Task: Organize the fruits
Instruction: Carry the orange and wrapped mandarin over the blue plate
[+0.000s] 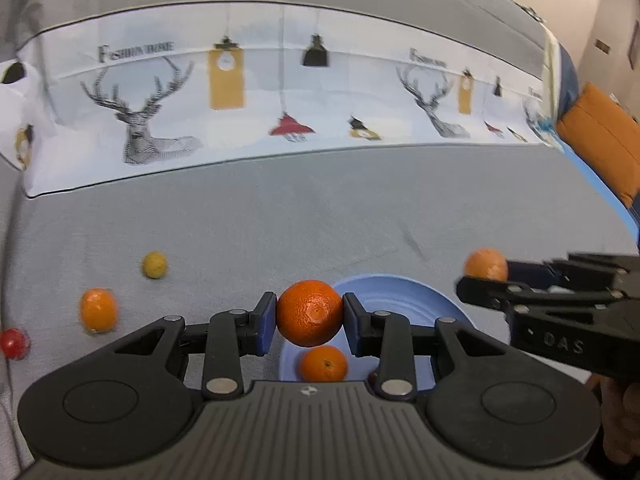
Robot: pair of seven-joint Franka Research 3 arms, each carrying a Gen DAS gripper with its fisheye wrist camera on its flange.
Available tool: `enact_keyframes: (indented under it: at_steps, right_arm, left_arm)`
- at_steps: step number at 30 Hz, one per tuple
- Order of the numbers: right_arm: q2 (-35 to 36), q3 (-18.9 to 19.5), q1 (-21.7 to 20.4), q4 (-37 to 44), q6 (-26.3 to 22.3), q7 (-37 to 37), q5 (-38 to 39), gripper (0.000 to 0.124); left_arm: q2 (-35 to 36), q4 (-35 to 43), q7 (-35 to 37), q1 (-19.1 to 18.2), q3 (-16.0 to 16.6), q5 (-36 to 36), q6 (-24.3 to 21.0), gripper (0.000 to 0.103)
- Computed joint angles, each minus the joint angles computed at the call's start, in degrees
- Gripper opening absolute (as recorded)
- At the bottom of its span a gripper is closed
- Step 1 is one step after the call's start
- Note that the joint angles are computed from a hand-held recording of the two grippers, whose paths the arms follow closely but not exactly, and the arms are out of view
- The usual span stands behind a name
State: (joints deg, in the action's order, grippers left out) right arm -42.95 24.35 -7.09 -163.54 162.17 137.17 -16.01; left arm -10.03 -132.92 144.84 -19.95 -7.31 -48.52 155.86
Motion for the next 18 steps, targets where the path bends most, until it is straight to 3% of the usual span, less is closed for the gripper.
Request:
enact_keyframes:
  at_steps: [9,18]
  right_arm:
    - [0.34,-0.46,0.80,0.24,-1.44,-0.60,-0.08,0.041]
    - [2.81,-2.65,3.50,1.41,-4.50,-1.88,-0.42,0.041]
  left_arm:
    - [-1.14,-2.75,7.62,-2.08,-0.74,0.49,-1.40,0.039]
    - [-1.03,-3.74,9.44,-3.17,-0.80,1.57,-0.58,0.039]
